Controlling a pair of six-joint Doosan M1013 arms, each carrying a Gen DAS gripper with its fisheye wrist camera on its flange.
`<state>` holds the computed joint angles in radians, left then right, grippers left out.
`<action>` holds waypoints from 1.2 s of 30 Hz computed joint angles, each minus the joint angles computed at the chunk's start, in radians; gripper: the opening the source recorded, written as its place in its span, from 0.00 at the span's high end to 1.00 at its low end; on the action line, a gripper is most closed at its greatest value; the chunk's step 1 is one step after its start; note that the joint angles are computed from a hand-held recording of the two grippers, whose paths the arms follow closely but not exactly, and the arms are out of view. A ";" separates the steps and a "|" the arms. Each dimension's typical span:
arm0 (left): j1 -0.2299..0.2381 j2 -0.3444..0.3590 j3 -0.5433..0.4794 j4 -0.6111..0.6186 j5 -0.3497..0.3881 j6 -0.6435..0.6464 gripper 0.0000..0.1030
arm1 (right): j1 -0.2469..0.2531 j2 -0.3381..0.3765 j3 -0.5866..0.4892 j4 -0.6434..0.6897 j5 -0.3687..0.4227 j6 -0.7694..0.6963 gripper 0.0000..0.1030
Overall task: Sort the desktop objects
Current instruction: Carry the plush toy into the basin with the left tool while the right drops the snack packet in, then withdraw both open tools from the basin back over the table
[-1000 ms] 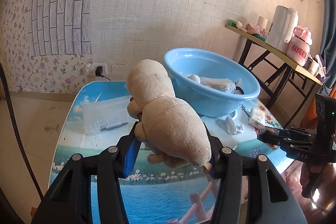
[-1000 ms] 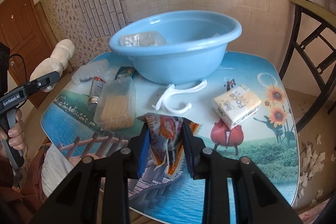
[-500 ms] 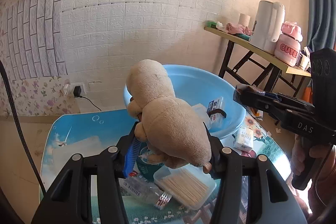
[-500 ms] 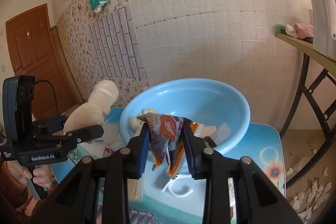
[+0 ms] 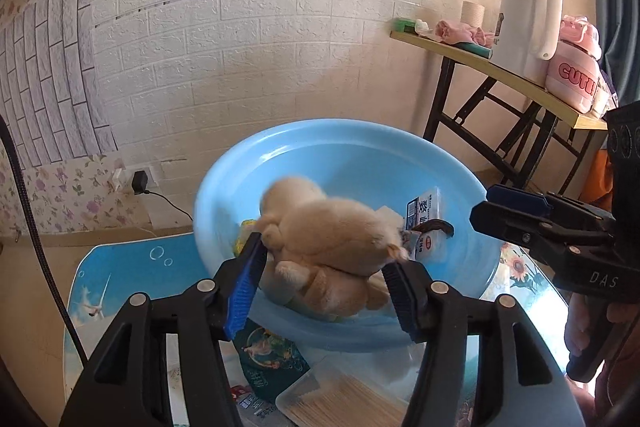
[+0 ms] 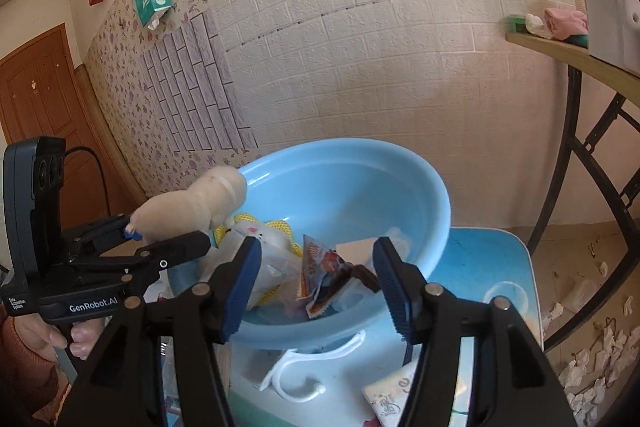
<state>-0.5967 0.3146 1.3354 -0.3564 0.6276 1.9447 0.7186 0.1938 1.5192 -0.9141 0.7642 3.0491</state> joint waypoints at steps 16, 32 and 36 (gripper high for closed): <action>0.024 -0.067 0.096 -0.045 -0.017 -0.023 0.29 | 0.022 -0.047 0.098 0.139 0.147 0.026 0.32; 0.040 -0.116 0.200 0.040 0.034 -0.123 0.22 | 0.017 0.005 0.063 0.244 0.157 -0.137 0.08; 0.049 -0.120 0.216 0.063 0.033 -0.156 0.22 | 0.021 -0.002 0.072 0.256 0.149 -0.128 0.26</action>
